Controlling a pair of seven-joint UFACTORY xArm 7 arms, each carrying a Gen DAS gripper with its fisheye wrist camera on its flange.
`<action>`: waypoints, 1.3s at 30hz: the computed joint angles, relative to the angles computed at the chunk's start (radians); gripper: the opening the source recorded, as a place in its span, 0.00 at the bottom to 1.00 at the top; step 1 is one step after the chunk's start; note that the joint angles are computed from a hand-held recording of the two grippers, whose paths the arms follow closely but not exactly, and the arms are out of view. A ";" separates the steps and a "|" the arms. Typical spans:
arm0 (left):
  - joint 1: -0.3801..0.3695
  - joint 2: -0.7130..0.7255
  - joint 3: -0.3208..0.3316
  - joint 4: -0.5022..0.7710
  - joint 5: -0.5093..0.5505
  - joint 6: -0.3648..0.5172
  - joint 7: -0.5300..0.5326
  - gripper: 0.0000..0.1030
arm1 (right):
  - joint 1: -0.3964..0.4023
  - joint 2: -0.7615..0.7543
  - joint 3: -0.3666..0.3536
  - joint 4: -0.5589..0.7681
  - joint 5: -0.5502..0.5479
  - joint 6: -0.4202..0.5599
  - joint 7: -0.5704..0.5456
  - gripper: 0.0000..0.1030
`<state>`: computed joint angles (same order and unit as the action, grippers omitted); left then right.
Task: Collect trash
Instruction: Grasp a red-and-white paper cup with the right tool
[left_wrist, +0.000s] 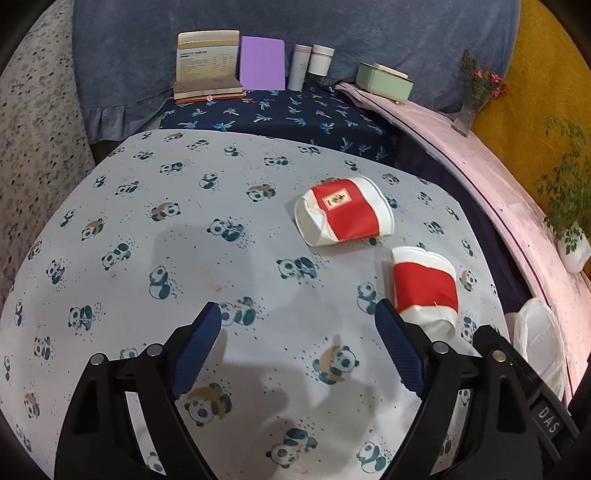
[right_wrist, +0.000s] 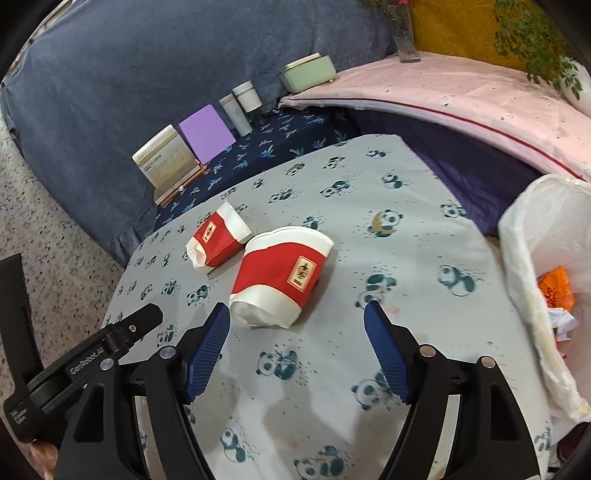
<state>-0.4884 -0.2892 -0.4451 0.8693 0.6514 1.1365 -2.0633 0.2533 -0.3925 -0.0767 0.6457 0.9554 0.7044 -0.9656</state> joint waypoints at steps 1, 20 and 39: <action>0.001 -0.011 0.006 -0.011 -0.002 -0.007 -0.001 0.79 | 0.003 0.012 0.001 0.007 0.004 0.001 0.002 0.71; 0.122 0.022 0.079 -0.043 0.059 -0.159 0.070 0.86 | 0.030 0.159 0.089 0.057 0.055 -0.095 -0.014 0.47; 0.141 0.108 0.138 -0.054 0.059 -0.324 0.125 0.00 | 0.008 0.123 0.059 0.054 0.112 -0.102 -0.082 0.47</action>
